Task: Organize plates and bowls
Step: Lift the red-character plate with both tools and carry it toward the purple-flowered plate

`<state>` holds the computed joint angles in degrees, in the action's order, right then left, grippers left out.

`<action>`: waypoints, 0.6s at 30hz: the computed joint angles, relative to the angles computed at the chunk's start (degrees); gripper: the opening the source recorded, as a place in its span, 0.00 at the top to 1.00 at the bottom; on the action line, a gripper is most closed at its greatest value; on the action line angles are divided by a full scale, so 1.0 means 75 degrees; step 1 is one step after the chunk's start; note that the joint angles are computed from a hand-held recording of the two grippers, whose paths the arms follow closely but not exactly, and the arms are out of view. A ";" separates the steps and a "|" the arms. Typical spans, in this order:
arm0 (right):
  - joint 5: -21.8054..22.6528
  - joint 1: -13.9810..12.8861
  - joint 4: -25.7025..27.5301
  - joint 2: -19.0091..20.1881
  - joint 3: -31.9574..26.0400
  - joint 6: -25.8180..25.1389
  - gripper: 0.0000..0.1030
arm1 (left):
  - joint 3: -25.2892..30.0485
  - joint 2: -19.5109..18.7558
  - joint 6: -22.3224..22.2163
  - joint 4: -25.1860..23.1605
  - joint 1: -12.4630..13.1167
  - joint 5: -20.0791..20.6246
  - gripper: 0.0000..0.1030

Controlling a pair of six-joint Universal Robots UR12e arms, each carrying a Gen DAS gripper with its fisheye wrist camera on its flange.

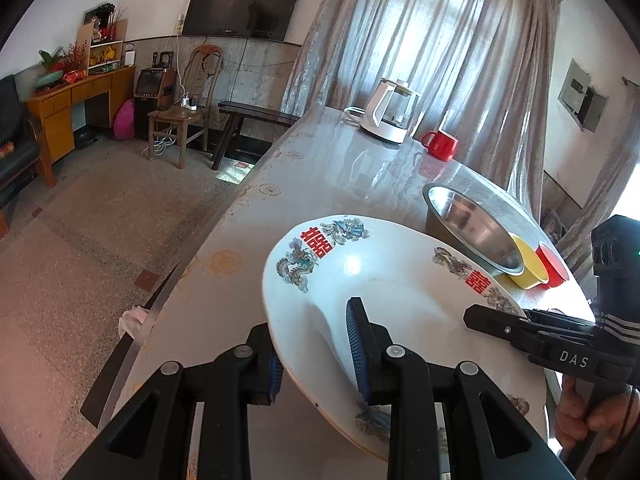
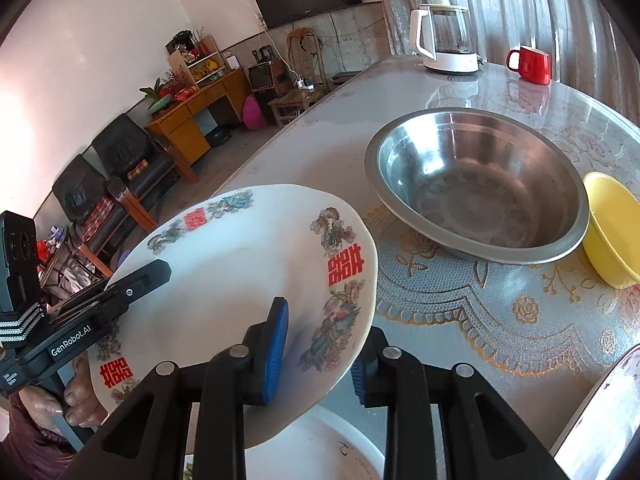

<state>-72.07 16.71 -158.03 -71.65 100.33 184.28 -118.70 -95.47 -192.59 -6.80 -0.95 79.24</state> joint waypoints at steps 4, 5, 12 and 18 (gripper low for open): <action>0.0098 -0.0050 -0.0144 -0.0123 0.0155 -0.0007 0.74 | -0.0078 0.0110 -0.0058 0.0024 -0.0026 -0.0065 0.73; 0.0121 -0.0068 -0.0158 -0.0156 0.0194 0.0017 0.74 | -0.0105 0.0140 -0.0092 0.0041 -0.0030 -0.0088 0.73; 0.0240 -0.0160 -0.0451 -0.0415 0.0514 0.0175 0.74 | -0.0223 0.0339 -0.0036 0.0208 -0.0171 -0.0155 0.72; 0.0407 -0.0333 -0.0915 -0.0688 0.0923 0.0404 0.74 | -0.0208 0.0478 0.0196 0.0235 -0.0419 -0.0262 0.72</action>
<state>-69.01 14.21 -164.89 -76.81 107.25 187.31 -120.26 -91.89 -191.11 -5.04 -4.09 77.27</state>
